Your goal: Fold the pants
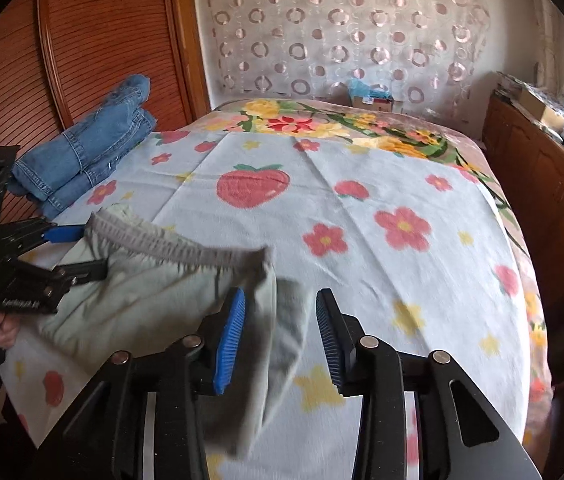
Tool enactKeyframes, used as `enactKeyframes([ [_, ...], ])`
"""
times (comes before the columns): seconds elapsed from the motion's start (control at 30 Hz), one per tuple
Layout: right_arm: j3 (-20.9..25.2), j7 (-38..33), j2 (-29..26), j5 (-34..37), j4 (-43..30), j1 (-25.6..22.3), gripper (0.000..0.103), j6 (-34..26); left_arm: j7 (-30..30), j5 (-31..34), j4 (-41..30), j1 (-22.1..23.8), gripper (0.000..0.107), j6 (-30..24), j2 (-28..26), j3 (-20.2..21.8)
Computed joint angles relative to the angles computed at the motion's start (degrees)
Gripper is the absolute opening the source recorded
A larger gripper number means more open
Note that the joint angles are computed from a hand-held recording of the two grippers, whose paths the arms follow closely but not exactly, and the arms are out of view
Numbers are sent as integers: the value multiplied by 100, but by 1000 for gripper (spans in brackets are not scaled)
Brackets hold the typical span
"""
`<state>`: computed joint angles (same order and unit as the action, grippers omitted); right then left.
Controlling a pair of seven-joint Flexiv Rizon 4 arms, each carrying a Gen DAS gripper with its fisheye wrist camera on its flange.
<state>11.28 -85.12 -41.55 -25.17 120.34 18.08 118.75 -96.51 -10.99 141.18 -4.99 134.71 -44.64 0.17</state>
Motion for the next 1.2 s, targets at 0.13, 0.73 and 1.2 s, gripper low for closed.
enactKeyframes([
  [0.13, 107, -87, 177, -191, 490, -261, 39, 199, 22, -35, -6, -34, 79, -19, 5, 19],
  [0.73, -72, -394, 383, -96, 1078, -170, 39, 318, 26, -39, -11, -35, 79, -26, 4, 18],
  [1.2, -318, -739, 329, 1209, 910, 285, 14, 610, 27, -46, -8, -42, 80, -24, 6, 20],
])
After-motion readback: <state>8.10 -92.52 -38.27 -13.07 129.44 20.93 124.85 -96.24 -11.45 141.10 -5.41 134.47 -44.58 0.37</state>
